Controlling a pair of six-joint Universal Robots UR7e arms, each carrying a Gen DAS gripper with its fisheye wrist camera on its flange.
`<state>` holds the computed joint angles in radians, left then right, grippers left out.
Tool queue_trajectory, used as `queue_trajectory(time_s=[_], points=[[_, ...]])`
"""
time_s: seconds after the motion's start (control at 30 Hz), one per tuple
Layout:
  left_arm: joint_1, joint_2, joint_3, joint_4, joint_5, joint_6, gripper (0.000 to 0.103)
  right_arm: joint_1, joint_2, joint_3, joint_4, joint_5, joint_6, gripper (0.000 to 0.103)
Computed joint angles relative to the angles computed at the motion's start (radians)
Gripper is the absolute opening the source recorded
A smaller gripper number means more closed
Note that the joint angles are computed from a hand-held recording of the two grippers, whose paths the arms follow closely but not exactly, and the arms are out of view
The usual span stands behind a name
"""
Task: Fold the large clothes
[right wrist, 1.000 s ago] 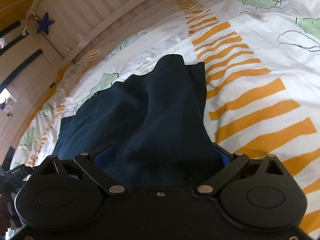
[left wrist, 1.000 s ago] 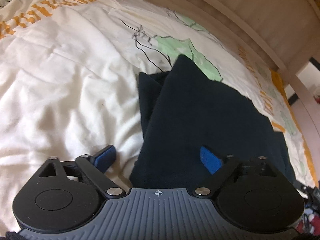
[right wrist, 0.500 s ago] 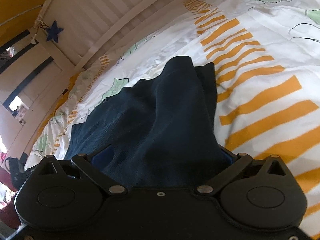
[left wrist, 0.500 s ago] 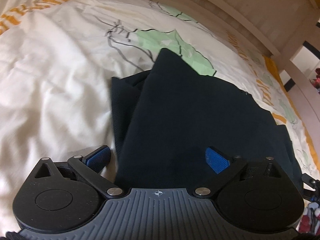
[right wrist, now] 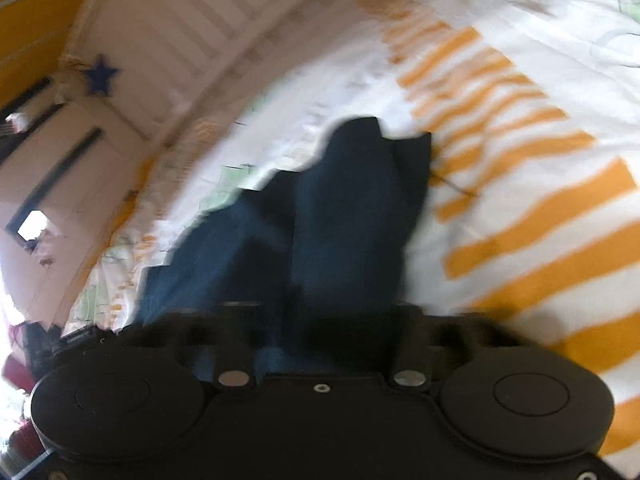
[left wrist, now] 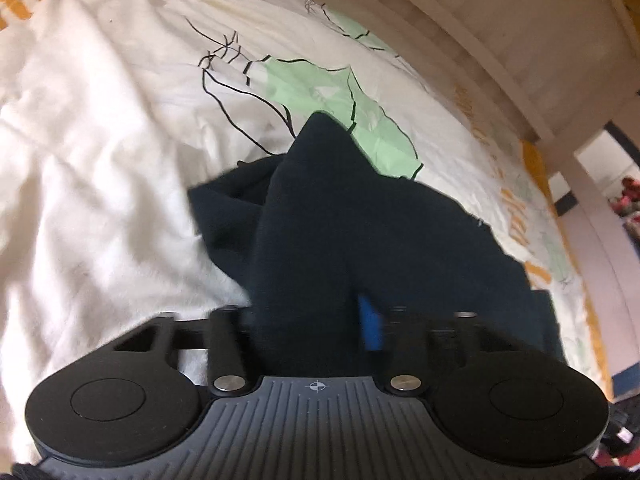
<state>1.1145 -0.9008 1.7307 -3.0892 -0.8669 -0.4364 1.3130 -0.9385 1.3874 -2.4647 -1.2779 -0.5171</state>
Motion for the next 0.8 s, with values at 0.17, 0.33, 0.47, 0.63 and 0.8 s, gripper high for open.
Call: queue_trajectory(time_s=[0.17, 0.33, 0.47, 0.63, 0.8], points=[[-0.029, -0.024, 0.035, -0.065, -0.019, -0.007, 0.021, 0.004, -0.026, 0.024, -0.020, 0.022, 0.055, 0.031], [-0.066, -0.071, 0.097, -0.130, -0.065, -0.043, 0.020, -0.002, -0.097, 0.073, -0.021, 0.067, 0.089, 0.020], [-0.110, -0.120, 0.173, -0.138, -0.086, -0.069, 0.019, 0.013, -0.167, 0.116, 0.023, 0.031, 0.070, 0.020], [-0.156, -0.197, 0.304, -0.163, -0.141, -0.162, 0.019, 0.007, -0.276, 0.178, 0.096, -0.023, 0.034, 0.020], [-0.167, -0.236, 0.361, -0.043, -0.016, -0.199, 0.022, 0.008, -0.337, 0.208, 0.169, -0.161, -0.039, 0.030]])
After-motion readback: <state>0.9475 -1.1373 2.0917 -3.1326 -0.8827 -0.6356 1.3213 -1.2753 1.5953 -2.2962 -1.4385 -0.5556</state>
